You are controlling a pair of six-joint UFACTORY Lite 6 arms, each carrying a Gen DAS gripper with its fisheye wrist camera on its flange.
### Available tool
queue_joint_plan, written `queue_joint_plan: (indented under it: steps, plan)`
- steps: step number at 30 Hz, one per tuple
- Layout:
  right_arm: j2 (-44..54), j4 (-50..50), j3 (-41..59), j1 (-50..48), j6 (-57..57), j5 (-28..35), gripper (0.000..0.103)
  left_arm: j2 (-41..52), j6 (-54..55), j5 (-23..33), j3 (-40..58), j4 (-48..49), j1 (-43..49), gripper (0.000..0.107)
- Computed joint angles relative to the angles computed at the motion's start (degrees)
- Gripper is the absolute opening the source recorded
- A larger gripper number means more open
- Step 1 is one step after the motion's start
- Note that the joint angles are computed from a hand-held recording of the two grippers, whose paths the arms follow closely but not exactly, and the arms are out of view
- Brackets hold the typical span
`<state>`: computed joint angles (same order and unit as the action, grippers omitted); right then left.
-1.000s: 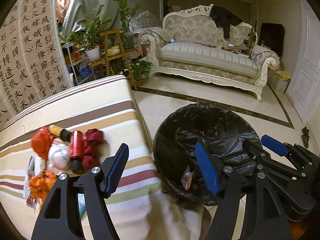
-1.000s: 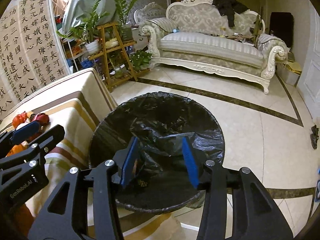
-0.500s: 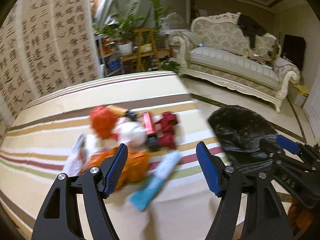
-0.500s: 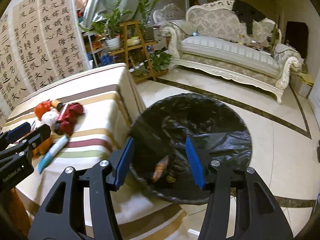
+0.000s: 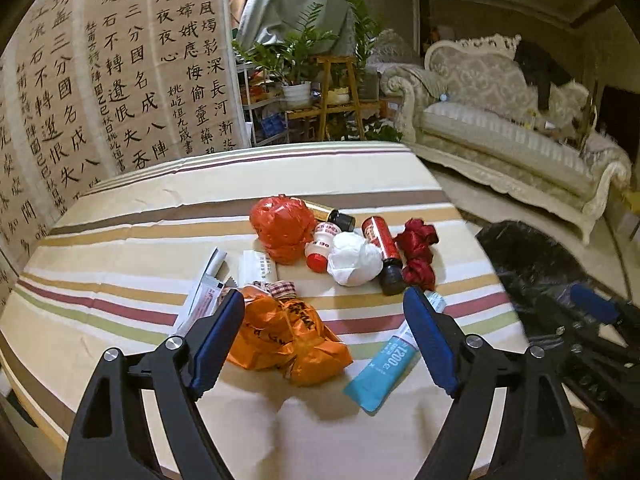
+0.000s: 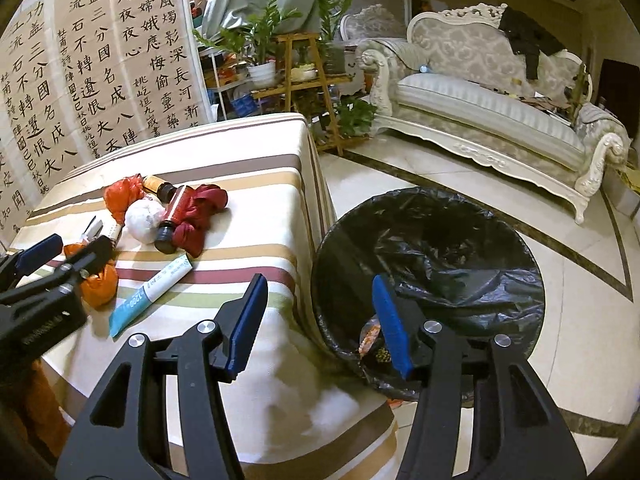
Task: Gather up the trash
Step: 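Grasp the orange plastic bag with the left gripper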
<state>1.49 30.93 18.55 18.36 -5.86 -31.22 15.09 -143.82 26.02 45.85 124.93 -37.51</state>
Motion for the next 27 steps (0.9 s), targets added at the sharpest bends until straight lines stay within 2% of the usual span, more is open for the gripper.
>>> queue_joint_plan:
  steps: [6, 11, 18, 19, 20, 26, 27]
  plan:
    - [1.22, -2.04, 0.58, 0.15, 1.90, -0.01, 0.053, -2.74, -0.05, -0.29, -3.28, 1.26, 2.68, 0.079]
    - [3.36, -3.27, 1.96, 1.25, 3.66, -0.30, 0.053, -0.72, -3.46, -3.09, -2.62, 5.00, 5.59, 0.079]
    - [3.79, -2.38, 2.65, 2.68, 3.19, 0.02, 0.053, 3.28, -5.01, -4.71, 0.54, 6.52, 5.14, 0.078]
    - [3.89, -2.24, 2.69, 2.74, 3.15, -0.04, 0.054, 3.26, -6.02, -4.89, 0.34, 7.44, 5.24, 0.076]
    - [3.90, -2.18, 2.70, 2.78, 3.15, -0.07, 0.054, 3.30, -6.40, -5.00, 0.15, 7.75, 5.24, 0.066]
    - [4.77, -1.07, 3.56, 4.04, 2.77, -0.06, 0.054, 2.00, -5.80, -3.66, -1.61, 8.13, 4.38, 0.055]
    - [4.79, -0.43, 3.79, 4.55, 2.37, 0.05, 0.054, 1.53, -5.33, -2.99, -2.11, 7.87, 3.98, 0.050]
